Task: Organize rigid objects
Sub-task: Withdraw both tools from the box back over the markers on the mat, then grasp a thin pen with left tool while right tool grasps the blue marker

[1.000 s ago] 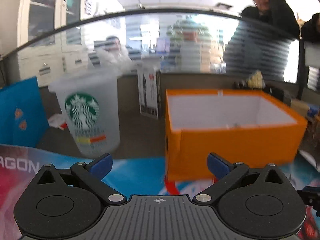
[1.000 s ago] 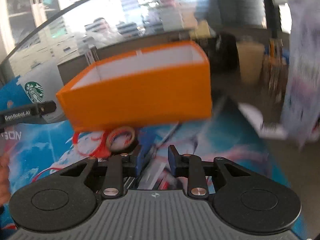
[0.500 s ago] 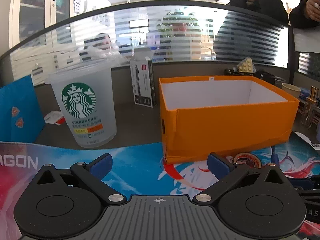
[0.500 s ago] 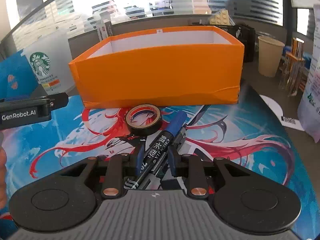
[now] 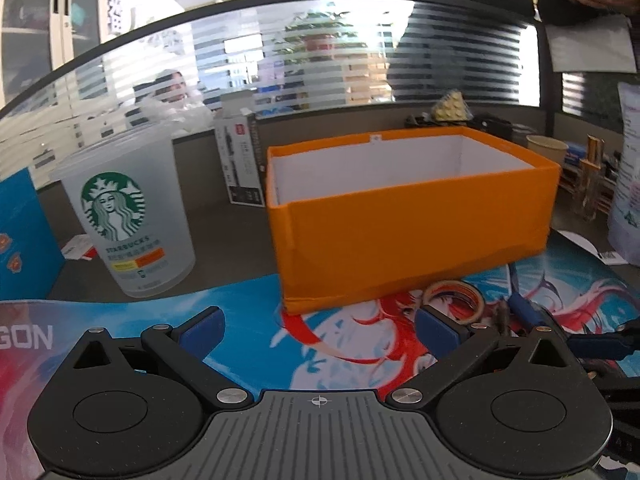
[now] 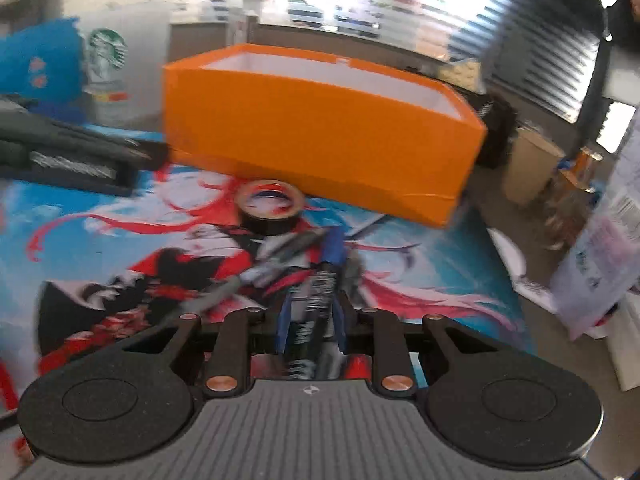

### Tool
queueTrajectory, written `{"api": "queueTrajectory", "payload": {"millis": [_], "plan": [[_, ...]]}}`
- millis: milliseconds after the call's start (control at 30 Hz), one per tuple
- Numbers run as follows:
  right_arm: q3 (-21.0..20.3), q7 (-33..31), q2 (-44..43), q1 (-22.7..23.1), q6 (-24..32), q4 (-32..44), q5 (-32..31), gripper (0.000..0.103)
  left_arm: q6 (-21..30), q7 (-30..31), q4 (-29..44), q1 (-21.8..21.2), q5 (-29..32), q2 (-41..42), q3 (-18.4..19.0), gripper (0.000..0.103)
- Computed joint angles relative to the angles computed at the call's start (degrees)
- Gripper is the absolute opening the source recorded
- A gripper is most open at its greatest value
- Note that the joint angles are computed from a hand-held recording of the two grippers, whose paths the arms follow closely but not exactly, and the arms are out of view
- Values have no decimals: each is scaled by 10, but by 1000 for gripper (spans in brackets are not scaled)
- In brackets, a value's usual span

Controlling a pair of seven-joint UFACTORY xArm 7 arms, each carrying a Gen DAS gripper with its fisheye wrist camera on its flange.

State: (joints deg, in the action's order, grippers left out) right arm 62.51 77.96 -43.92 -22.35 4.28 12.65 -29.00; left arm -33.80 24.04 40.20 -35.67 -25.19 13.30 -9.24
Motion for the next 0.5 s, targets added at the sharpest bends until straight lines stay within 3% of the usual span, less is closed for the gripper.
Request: {"api": "queueTrajectory", "payload": {"millis": [133,267,333,500], "plan": [[13,-7,4,-17,-12,4,-5,21,8,35,11,-22,-41,5,8,102],[29,-8,15,-54,-41,7,2,24,28,43,16,-22,-43,7,8,102],[24,-8,16,-69,-82,-8,20,25,47,31,14,-14,-20,5,2,102],[23,-24,-2,-41,-86,-30,54,22,40,-37,-5,18,86,1,-19,102]]}}
